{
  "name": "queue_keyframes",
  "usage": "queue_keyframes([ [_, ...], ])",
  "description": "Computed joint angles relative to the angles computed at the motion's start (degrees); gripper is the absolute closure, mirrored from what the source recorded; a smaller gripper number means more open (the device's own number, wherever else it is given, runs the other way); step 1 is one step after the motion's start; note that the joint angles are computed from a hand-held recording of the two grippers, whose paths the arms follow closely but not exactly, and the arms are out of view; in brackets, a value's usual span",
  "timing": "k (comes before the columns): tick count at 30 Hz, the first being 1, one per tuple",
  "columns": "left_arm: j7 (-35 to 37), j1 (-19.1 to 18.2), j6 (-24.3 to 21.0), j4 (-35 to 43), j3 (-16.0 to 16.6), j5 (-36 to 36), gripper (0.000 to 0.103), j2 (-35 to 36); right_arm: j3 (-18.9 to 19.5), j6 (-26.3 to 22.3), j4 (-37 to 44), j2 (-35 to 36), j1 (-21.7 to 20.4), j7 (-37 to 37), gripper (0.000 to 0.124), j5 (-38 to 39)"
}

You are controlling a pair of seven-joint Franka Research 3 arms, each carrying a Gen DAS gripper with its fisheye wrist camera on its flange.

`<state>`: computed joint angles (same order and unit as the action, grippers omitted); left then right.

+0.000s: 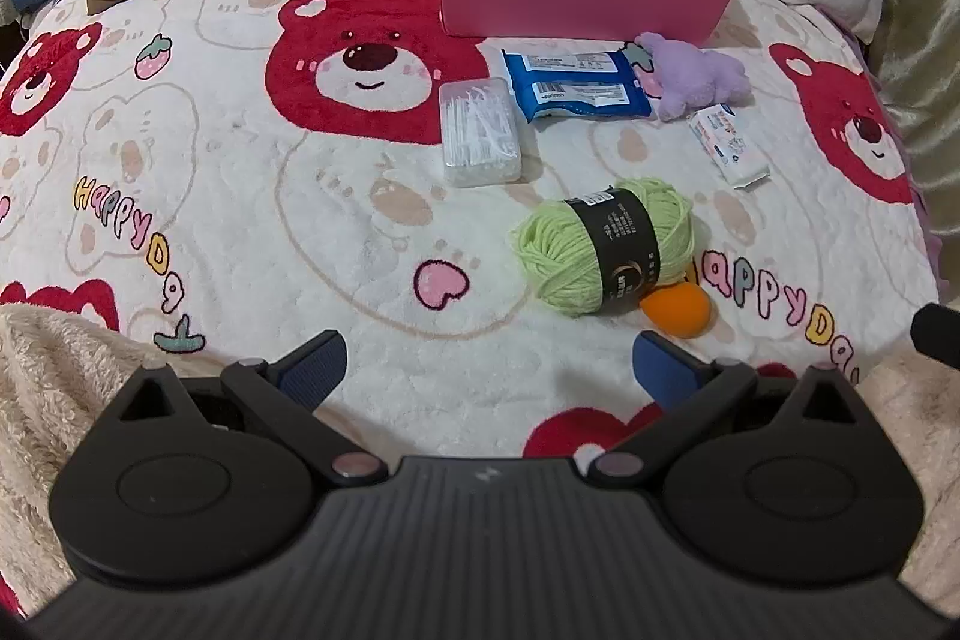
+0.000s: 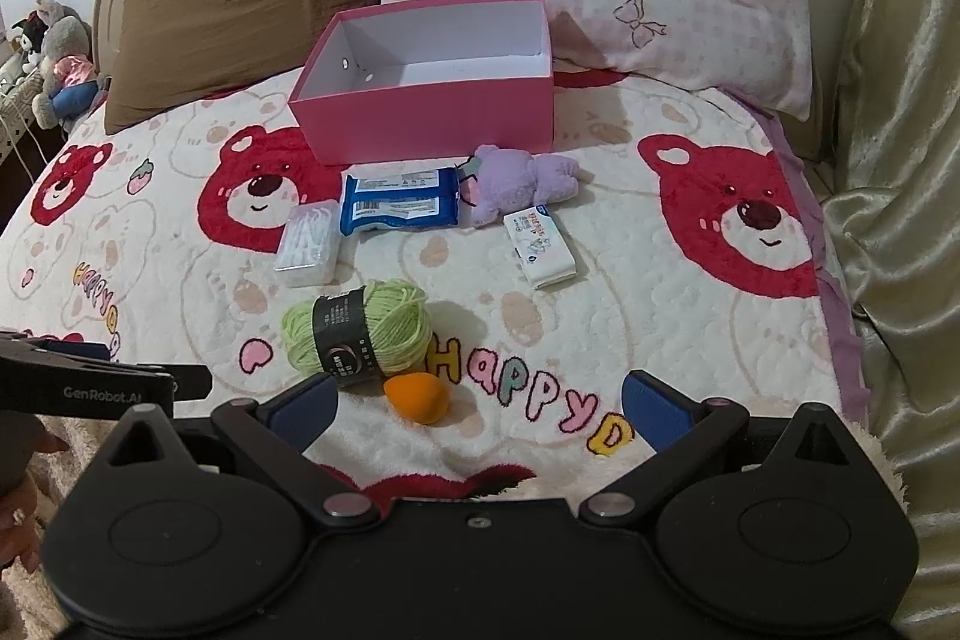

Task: Organize objects
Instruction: 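Move the right gripper toward the green yarn skein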

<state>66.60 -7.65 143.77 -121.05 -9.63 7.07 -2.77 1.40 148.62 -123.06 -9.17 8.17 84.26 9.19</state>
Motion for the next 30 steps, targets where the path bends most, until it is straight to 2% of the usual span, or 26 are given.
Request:
queue_keyframes([
  [7, 0.17, 0.04, -0.02, -0.06, 0.02, 0.07, 0.000, -0.02, 0.34, 1.06, -0.16, -0.23, 0.23, -0.52, 0.022, -0.92],
  [13, 0.32, 0.19, 0.47, 0.08, 0.10, 0.56, 0.000, -0.05, -0.17, -0.57, 1.96, 0.54, 1.22, -4.84, 0.022, 2.31],
  [17, 0.72, 0.11, -0.88, 1.33, 0.07, -1.10, 0.000, 0.83, -0.78, -2.33, 3.33, 0.98, 1.68, -8.10, 0.022, 5.86],
  [26, -0.19, -0.02, -2.88, 2.49, -0.24, 0.54, 0.000, 1.26, 0.02, -2.10, 3.74, 1.50, 1.17, -7.08, 0.022, 2.89],
  [30, -2.18, -0.21, -3.23, 2.62, -0.59, 4.67, 0.000, 0.65, -0.07, -2.54, 4.04, 1.94, 1.09, -6.74, 0.022, 2.44],
])
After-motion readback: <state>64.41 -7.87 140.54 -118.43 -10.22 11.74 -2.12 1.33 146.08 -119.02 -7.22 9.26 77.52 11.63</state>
